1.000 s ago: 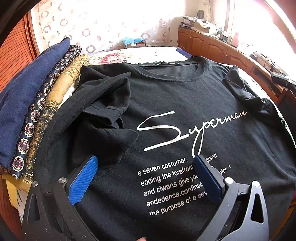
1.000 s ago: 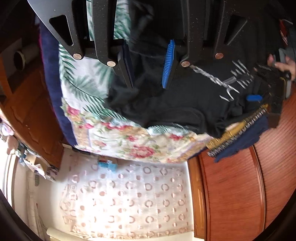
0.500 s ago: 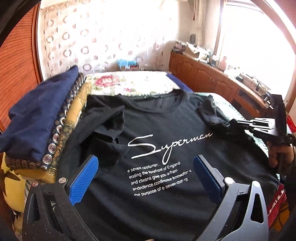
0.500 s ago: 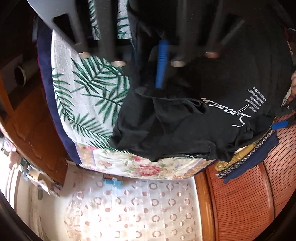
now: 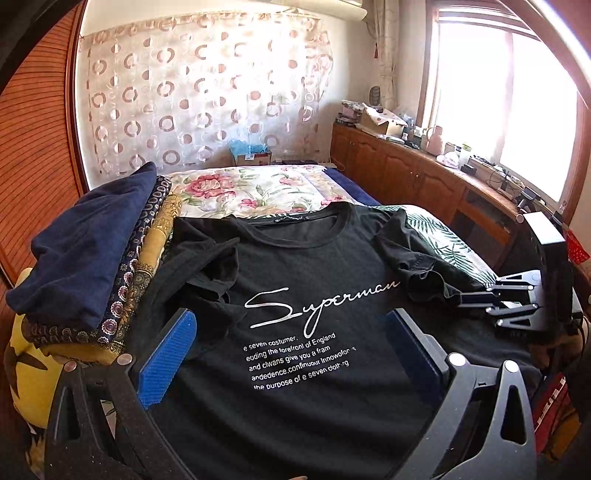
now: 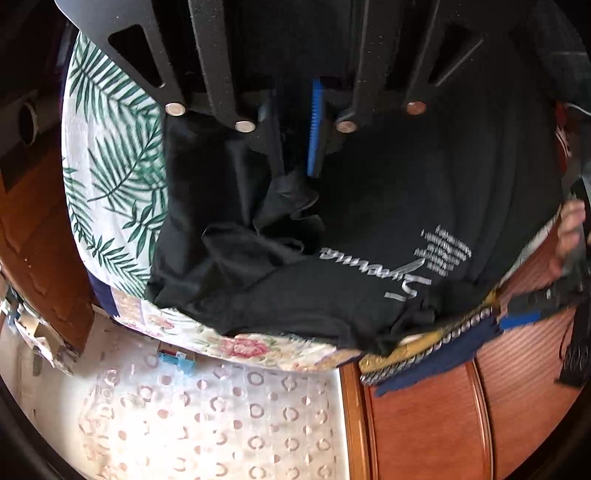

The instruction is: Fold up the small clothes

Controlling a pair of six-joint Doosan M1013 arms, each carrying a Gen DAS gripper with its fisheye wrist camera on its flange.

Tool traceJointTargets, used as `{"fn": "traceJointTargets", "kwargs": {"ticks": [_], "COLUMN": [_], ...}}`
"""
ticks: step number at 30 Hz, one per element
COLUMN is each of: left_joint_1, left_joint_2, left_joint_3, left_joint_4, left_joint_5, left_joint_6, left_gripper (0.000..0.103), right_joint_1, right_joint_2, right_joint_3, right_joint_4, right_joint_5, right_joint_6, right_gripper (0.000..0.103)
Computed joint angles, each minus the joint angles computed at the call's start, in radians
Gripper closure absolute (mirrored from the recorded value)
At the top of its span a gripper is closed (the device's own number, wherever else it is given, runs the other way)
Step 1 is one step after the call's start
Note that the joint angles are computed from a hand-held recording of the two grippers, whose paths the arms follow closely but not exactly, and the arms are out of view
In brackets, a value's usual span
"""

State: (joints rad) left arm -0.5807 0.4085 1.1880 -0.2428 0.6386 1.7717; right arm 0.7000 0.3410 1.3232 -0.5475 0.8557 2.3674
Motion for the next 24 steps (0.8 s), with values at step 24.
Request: {"fn": "traceJointTargets", "kwargs": {"ticks": [24], "left_joint_1": [0.006], "left_joint_2": [-0.011], "left_joint_3": [0.022], "left_joint_4": [0.011], "left_joint_5": [-0.026], "left_joint_6": [-0.025], "left_gripper": [0.000], "right_joint_1": [-0.127], "right_joint_2": [0.078], "right_joint_3": [-0.103], "right_joint_4": [0.131], "right_joint_5": [-0.021], "right_joint_6": [0.016], "right_gripper": [0.092]}}
